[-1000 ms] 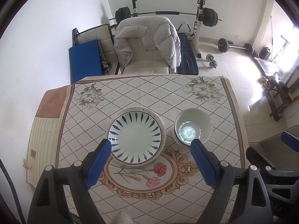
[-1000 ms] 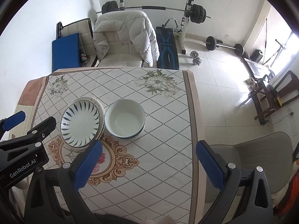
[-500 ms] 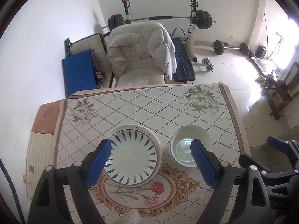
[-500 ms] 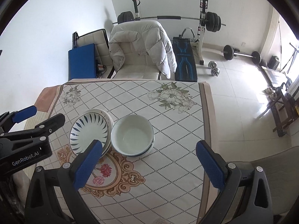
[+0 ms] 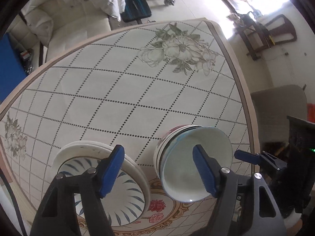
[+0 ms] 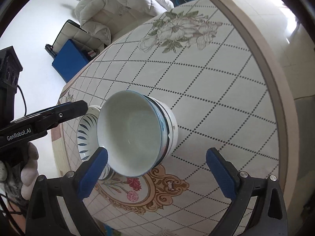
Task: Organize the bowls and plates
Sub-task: 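Grasp the nested bowl stack rim with the left gripper and lift it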
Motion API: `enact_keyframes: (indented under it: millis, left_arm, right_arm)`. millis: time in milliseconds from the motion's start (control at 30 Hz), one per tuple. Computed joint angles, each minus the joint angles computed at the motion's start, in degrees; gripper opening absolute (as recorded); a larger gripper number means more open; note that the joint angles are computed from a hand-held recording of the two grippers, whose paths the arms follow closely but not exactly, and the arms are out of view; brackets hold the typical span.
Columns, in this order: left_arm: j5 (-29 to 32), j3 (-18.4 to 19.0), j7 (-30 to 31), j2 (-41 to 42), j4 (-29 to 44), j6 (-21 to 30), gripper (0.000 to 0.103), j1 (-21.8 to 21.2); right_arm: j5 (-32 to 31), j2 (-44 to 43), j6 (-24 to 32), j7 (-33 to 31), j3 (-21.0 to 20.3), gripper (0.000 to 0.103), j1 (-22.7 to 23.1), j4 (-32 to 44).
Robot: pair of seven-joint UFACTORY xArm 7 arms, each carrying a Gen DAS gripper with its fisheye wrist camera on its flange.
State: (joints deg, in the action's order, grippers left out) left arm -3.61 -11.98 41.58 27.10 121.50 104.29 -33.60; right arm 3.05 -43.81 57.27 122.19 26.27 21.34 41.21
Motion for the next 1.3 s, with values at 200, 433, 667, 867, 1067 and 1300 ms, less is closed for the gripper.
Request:
enact_keyframes:
  millis: [200, 433, 667, 867, 1067, 1300]
  left_arm:
    - [2.6, 0.0, 2.1, 4.9, 1.6, 4.9, 0.069, -2.7]
    - [3.8, 0.7, 1.6, 9.0, 3.5, 9.1, 0.058, -4.2]
    - [2.7, 1.0, 0.1, 13.7, 8.0, 15.0, 0.059, -4.9]
    - [0.3, 0.9, -1.8, 15.2, 8.8, 17.8, 0.06, -4.6]
    - [-0.2, 0.7, -2.3, 13.9, 7.0, 16.3, 0.061, -4.1]
    - [1.2, 0.5, -0.8, 9.5, 1.9, 11.8, 0.06, -3.9]
  right_arm:
    - [2.5, 0.3, -14.8, 3.6, -0.1, 0.102, 0.6, -9.2]
    - [1.5, 1.4, -29.0, 9.5, 1.4, 0.1, -0.1, -16.2]
    - [-1.9, 3.1, -42.1, 16.4, 4.9, 0.1, -3.9, -20.9]
    - [-3.7, 5.9, -50.9, 21.3, 9.3, 0.097, -9.3, -22.6]
    - [-3.6, 4.9, -51.7, 22.6, 9.4, 0.097, -9.9, -23.7]
    - [-3.8, 6.1, -48.1, 21.4, 7.3, 0.088, -7.8, -22.0]
